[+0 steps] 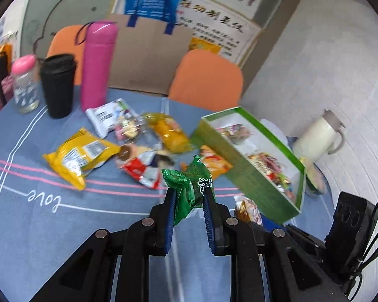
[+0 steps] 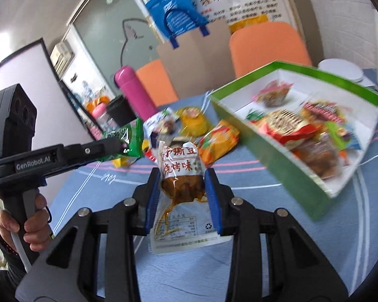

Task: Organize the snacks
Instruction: 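Carry both held packets into the green box and open both grippers, then withdraw both grippers from the box back to the snack pile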

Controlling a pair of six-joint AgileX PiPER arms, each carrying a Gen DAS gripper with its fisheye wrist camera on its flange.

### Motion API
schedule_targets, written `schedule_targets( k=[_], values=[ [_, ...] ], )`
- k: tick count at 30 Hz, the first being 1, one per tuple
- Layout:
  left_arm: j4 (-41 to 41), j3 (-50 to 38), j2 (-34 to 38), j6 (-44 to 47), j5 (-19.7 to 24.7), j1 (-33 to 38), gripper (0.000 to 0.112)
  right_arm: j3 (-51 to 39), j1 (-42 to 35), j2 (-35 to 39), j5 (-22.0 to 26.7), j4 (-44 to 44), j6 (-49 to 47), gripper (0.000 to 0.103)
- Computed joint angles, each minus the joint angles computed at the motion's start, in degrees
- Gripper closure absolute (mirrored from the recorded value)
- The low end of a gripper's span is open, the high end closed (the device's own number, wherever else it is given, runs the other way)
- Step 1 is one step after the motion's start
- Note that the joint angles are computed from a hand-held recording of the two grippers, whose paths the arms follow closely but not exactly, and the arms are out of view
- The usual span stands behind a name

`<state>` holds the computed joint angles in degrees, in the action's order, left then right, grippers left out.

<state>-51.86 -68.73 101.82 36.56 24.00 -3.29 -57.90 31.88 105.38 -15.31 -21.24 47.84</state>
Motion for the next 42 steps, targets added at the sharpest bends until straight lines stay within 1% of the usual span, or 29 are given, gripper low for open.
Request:
schedule_targets(
  k=[1, 4, 6, 9, 11, 13, 20, 23, 29, 31, 33, 34, 35, 36, 37, 38, 39, 40, 41, 42],
  values=[
    [0.8, -0.7, 0.0, -0.8, 0.1, -1.1, 0.091, 2.0, -0.7, -1.3, -1.2, 3.5, -3.0, 0.066],
    [2.9, -3.0, 0.4, -3.1, 0.2, -4.2, 0.091, 6.3, -3.2, -4.3, -4.0, 8.9, -6.8, 0.066],
    [5.5, -5.1, 1.2, -5.7, 0.1, -6.3, 0.091, 8.0, -4.6, -5.6, -4.8, 13.3, -10.0, 0.066],
    [8.2, -8.7, 2.7, -8.9, 0.9, -9.1, 0.091, 10.3, -7.2, -6.8, -6.4, 15.2, -10.7, 0.066],
    [11.5, -11.6, 4.2, -12.3, 1.3, -11.0, 0.091, 11.7, -8.7, -7.5, -7.7, 16.5, -11.0, 0.066],
    [14.4, -14.2, 5.7, -15.3, 1.7, -12.6, 0.091, 12.0, -9.9, -7.6, -8.0, 17.5, -11.6, 0.066],
    [24.1, -26.6, 13.1, -26.0, 5.2, -16.9, 0.091, 9.1, -14.7, -4.9, -8.9, 10.2, -5.3, 0.065],
    [28.4, -33.7, 17.5, -30.5, 7.6, -18.0, 0.091, 6.2, -15.8, -2.9, -8.6, 6.7, -3.0, 0.065],
    [36.1, -48.9, 27.1, -38.4, 14.0, -19.4, 0.091, 0.5, -18.3, 1.6, -8.1, 0.7, 1.8, 0.065],
    [37.6, -54.0, 30.2, -40.2, 16.3, -19.4, 0.091, -2.1, -19.1, 3.4, -6.7, -1.8, 4.1, 0.064],
    [38.6, -60.9, 34.2, -42.0, 19.8, -19.2, 0.091, -3.8, -19.4, 4.7, -5.8, -3.1, 5.2, 0.063],
    [38.9, -65.0, 36.5, -42.7, 21.9, -19.0, 0.091, -3.9, -19.4, 5.0, -6.0, -2.1, 3.8, 0.057],
    [39.0, -68.8, 38.6, -43.0, 23.8, -18.8, 0.091, -3.1, -19.3, 5.1, -7.7, -0.4, 1.3, 0.050],
    [39.2, -72.0, 40.4, -43.4, 25.5, -18.6, 0.091, -1.9, -18.9, 4.8, -9.5, 3.4, -2.7, 0.031],
    [39.0, -74.4, 41.8, -43.3, 26.4, -18.5, 0.090, -0.7, -18.4, 4.4, -11.1, 7.7, -7.1, 0.015],
    [38.7, -74.7, 42.2, -42.7, 26.1, -18.3, 0.089, 0.7, -17.8, 4.0, -13.2, 11.6, -11.2, 0.010],
    [38.4, -73.5, 41.8, -42.1, 24.7, -18.2, 0.084, 1.5, -17.6, 3.7, -14.5, 13.2, -13.2, 0.007],
    [38.1, -70.8, 40.7, -41.7, 22.6, -18.1, 0.077, 2.1, -17.5, 3.3, -15.0, 13.7, -13.7, 0.007],
    [37.9, -68.5, 39.7, -41.8, 20.7, -17.9, 0.051, 2.4, -17.4, 3.1, -14.9, 13.9, -13.7, 0.007],
    [38.3, -63.8, 37.5, -42.8, 17.0, -17.8, 0.025, 2.5, -17.5, 3.0, -14.7, 13.9, -13.3, 0.007]
  ],
)
